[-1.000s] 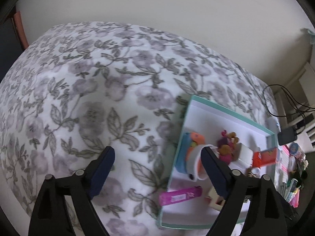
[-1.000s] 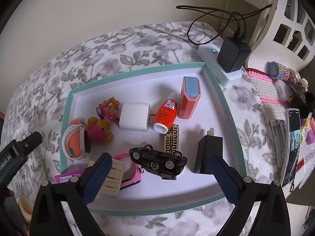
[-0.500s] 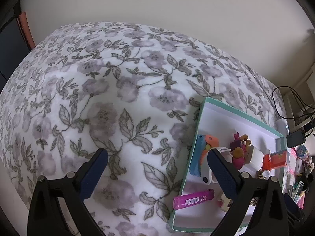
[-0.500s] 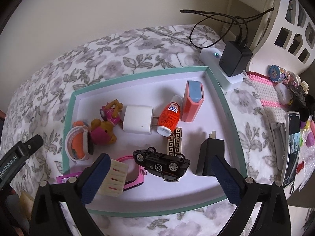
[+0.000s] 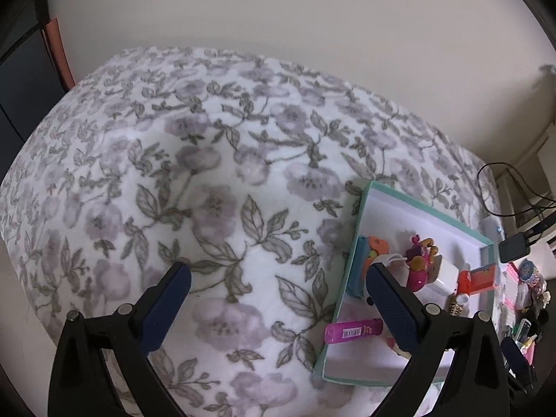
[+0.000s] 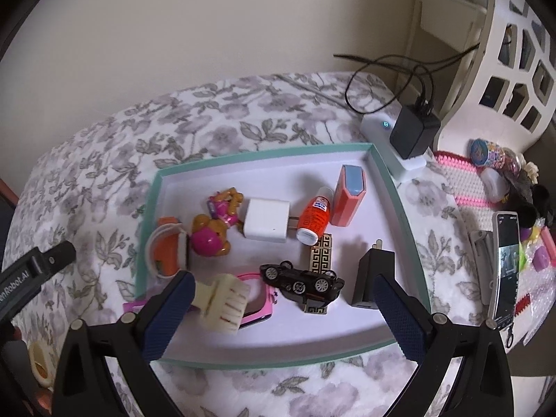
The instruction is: Organize rigid objects
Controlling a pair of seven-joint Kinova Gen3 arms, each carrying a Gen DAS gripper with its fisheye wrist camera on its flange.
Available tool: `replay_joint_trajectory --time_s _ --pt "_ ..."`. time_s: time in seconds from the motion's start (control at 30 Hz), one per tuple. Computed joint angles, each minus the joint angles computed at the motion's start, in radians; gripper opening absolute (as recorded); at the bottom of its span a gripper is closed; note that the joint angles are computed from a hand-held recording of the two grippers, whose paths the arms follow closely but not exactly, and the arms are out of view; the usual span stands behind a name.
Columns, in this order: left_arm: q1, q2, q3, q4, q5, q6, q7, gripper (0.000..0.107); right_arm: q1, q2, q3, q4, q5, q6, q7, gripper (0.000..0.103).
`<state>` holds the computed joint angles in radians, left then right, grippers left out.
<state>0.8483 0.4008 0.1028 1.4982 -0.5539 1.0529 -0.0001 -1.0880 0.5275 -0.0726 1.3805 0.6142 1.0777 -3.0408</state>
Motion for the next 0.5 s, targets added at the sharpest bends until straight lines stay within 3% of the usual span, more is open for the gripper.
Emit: replay_joint_trajectory --time_s 0.1,0.27,0.4,0.5 --pt "0.020 -0.025 0.001 0.016 -0.029 0.024 0.008 0.101 -0.033 -0.001 0.004 -0.003 0.031 0.021 -0.017 0.103" --pt "0.081 -0.029 0.006 0.013 -0.096 0.155 0.043 0.101 -0.061 -0.003 -0.004 0.001 0.057 0.030 -0.042 0.103" --pt "0.058 -0.087 0.045 0.105 -0.106 0.086 0.074 0.101 -0.075 0.000 -0.012 0.002 0.065 0.038 -0.047 0.103" --pt "0.055 -0.101 0.064 0.133 -0.109 0.085 0.093 0.101 -0.088 0.002 -0.014 0.004 0.071 0.043 -0.055 0.103"
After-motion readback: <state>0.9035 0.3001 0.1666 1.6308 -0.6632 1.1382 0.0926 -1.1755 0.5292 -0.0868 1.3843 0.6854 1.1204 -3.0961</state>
